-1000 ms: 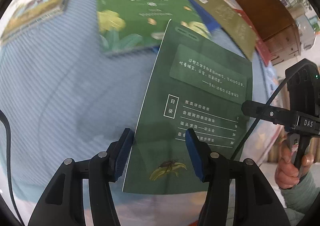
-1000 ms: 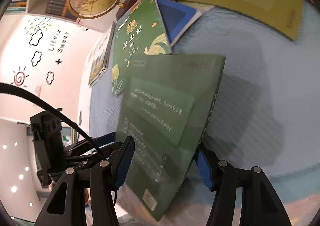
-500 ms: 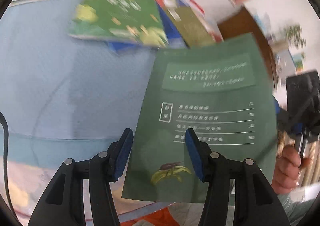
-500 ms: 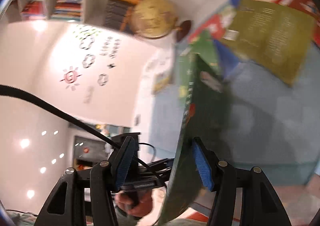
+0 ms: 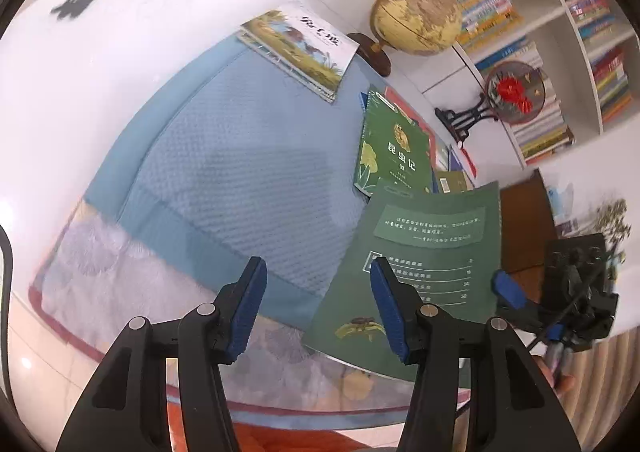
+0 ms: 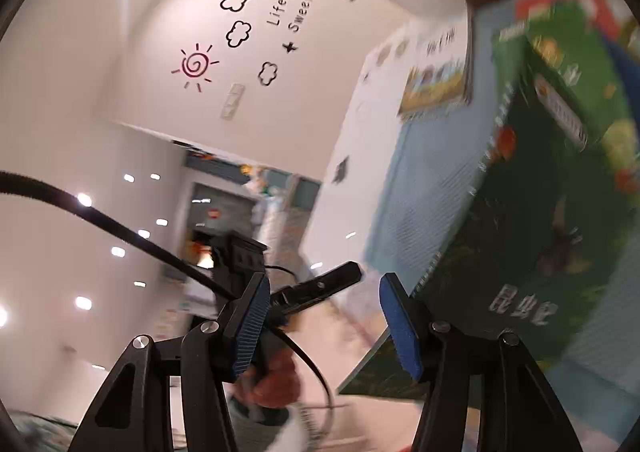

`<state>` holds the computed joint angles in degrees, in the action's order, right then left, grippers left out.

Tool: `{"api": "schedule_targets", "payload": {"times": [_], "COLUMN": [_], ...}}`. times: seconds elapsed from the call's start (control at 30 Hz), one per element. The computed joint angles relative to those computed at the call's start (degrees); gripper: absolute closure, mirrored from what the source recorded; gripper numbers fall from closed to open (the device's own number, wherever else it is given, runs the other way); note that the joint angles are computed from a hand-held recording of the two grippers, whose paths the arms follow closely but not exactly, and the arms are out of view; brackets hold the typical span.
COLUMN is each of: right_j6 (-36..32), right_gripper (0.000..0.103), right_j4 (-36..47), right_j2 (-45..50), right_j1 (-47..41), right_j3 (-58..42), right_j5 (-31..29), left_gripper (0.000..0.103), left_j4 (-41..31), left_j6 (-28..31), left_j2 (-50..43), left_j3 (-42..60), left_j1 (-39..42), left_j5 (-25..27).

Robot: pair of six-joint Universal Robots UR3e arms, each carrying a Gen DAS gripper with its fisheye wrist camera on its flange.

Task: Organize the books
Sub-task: 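Lift the dark green book and swing it toward the globe with the left gripper, then flip the book cover-up and lay it on the cloth, open left gripper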

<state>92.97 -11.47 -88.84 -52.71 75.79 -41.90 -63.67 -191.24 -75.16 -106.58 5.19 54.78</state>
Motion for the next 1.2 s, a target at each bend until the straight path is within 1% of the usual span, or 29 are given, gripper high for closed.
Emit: {"api": "schedule_targets", "payload": {"times": [0.03,0.1,0.2,0.23,0.27,0.3,0.37,0.4,0.47,0.5,0.57,0.6,0.63,0.67,0.73,0.77,0.8,0.87,0.97,1.03,1.1,1.17,1.2], "right_j6": [-0.5,-3.6,-5.1,-6.0,-6.9,-7.8,-7.7,-6.5,-1.5,0.1,5.0,7.7,8.6,9.1,9.6,9.9,10.5,11.1,11.1,9.5,6.8,1.7,-0.9], "right_gripper": [0.047,0.046,0.046,0.046,0.046,0.044,0.043,0.042,0.042,0.042,0.042,0.042,0.042,0.042,0.042,0.042,0.042,0.042,0.042,0.042,0.042,0.042,0.042], "right_j4": [0.5,1.4,4.1,4.4,4.2,3.4,1.2,-1.4,-9.1,-11.8,-18.6,-22.4,-23.7,-25.0,-26.3,-26.6,-27.2,-27.6,-27.8,-26.2,-21.6,-15.9,-12.6], "right_j2": [0.3,-0.3,1.2,0.4,-0.7,-2.0,-3.3,-3.7,-4.4,-4.3,-4.6,-4.7,-5.0,-5.4,-5.2,-4.4,-3.8,-2.9,-3.4,-3.9,-2.2,-1.2,-0.8], "right_j1": [-0.4,-1.9,-3.9,-5.9,-8.2,-11.1,-15.3,-16.5,-16.3,-15.4,-12.2,-10.4,-9.8,-9.8,-10.7,-10.9,-10.8,-10.2,-8.4,-8.8,-11.0,-14.0,-15.0], "right_j3": [-0.2,-0.6,-3.1,-3.6,-3.8,-3.3,-1.0,1.5,8.4,10.8,16.3,19.2,20.7,22.0,23.6,24.0,24.2,23.7,22.7,21.9,19.8,16.5,14.2], "right_j5": [-0.3,-0.9,-3.1,-4.1,-5.2,-6.9,-9.4,-10.2,-10.2,-10.1,-9.4,-9.3,-9.2,-9.4,-9.7,-9.4,-8.8,-8.2,-7.9,-7.9,-8.5,-9.5,-9.8], "left_gripper": [0.052,0.052,0.052,0.052,0.052,0.052,0.052,0.052,0.053,0.052,0.052,0.052,0.052,0.052,0.052,0.052,0.052,0.052,0.052,0.053,0.053,0.053,0.053], "left_j4": [0.5,2.1,4.6,2.5,4.4,4.9,6.3,6.9,8.1,8.7,10.3,10.8,10.9,11.0,10.5,10.2,9.4,9.2,10.4,12.4,12.6,12.5,13.7], "left_j6": [-0.3,-1.6,-2.9,-1.9,-2.3,-2.5,-2.8,-3.3,-4.8,-4.9,-6.0,-6.4,-6.5,-6.5,-6.2,-6.3,-6.4,-6.6,-7.4,-9.7,-10.6,-12.2,-13.3], "left_j2": [-0.1,-2.0,-6.1,-5.4,-7.1,-8.3,-12.3,-15.4,-18.0,-18.6,-19.1,-19.0,-18.8,-18.5,-18.0,-18.0,-18.0,-18.3,-18.0,-17.6,-18.1,-19.0,-19.0], "left_j3": [-0.7,-0.4,1.7,1.9,2.2,2.9,4.8,6.3,7.4,7.1,4.8,4.0,3.7,3.9,5.1,5.6,5.7,4.8,3.6,4.2,5.4,7.2,7.1], "left_j1": [0.2,-1.4,-5.1,-5.0,-6.1,-7.0,-9.3,-10.9,-12.8,-12.9,-11.5,-10.9,-10.7,-11.0,-12.1,-12.5,-12.6,-11.8,-12.4,-14.1,-15.0,-16.4,-16.6], "left_j5": [-1.1,-1.5,-1.7,-2.0,-2.7,-2.8,-3.3,-3.5,-2.3,-3.3,-7.9,-9.5,-10.0,-9.2,-5.6,-3.8,-3.1,-5.6,-11.2,-10.8,-12.8,-13.3,-14.3]}}
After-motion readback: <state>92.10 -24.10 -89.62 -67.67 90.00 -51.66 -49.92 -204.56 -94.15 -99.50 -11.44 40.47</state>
